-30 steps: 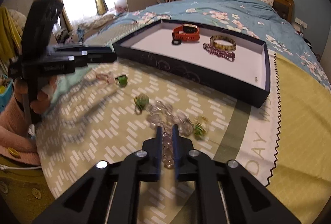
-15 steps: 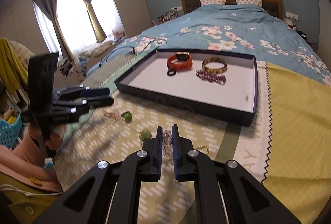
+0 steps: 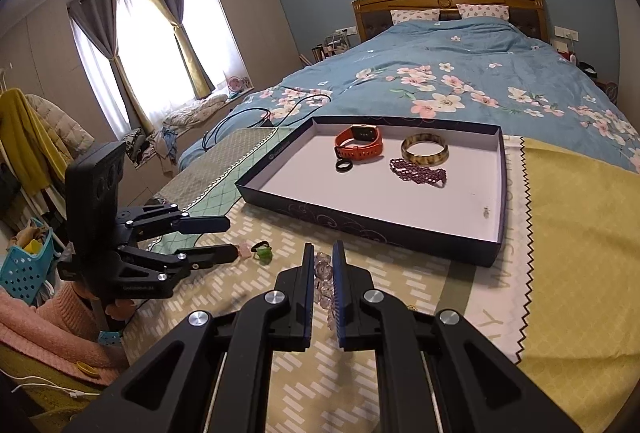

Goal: Organize jewelry
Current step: 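Carry the crystal bracelet toward the box with the right gripper while the left grasps the pink hair tie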

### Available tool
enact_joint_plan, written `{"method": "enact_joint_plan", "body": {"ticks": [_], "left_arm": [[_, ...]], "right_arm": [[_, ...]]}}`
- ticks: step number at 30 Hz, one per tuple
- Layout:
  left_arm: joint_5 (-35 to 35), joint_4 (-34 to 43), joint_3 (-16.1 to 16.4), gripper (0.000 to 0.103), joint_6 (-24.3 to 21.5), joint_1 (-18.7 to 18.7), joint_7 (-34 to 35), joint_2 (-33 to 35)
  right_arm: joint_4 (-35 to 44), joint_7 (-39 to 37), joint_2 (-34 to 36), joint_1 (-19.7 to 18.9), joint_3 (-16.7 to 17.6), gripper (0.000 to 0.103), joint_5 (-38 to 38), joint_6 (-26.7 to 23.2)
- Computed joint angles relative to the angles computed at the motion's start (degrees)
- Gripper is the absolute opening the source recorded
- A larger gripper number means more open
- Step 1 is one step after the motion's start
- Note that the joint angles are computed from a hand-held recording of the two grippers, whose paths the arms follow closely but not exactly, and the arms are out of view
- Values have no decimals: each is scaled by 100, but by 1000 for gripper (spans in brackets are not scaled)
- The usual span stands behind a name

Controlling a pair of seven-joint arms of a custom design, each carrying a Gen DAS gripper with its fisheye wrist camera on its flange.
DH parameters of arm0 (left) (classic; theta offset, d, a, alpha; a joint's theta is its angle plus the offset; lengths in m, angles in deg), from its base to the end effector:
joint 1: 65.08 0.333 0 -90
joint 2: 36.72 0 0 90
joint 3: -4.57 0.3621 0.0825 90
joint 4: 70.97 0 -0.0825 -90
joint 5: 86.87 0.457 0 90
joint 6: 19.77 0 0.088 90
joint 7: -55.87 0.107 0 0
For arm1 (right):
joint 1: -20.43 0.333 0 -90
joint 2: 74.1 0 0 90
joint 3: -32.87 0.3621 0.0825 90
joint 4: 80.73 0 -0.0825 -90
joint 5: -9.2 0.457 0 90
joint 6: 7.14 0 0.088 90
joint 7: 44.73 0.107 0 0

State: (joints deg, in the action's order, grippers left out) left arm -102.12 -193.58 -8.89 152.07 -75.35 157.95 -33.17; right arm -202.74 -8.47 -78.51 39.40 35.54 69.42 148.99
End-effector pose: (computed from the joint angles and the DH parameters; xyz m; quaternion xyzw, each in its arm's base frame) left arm 0.6116 -0.2456 0.4732 -0.5195 0.7593 -0.3456 0.1849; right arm 0.5921 0.2008 0.5164 -0.7641 0.4667 -0.0850 0.4373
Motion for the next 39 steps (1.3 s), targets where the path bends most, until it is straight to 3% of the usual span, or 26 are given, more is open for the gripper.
{"method": "enact_joint_plan", "body": {"ticks": [9, 15, 20, 39], "left_arm": [[373, 92, 99, 38, -339, 11, -436, 81], [464, 169, 120, 15, -476, 42, -623, 145], [181, 139, 60, 6, -439, 101, -507, 115], [-232, 217, 50, 3, -110, 62, -147, -18]], "right_arm": [[-5, 10, 35, -8, 8, 7, 69, -59], [17, -11, 47, -19, 20, 7, 145, -47], [28, -31, 43, -26, 15, 7, 213, -27], [304, -300, 150, -70, 24, 7, 575, 114]]}}
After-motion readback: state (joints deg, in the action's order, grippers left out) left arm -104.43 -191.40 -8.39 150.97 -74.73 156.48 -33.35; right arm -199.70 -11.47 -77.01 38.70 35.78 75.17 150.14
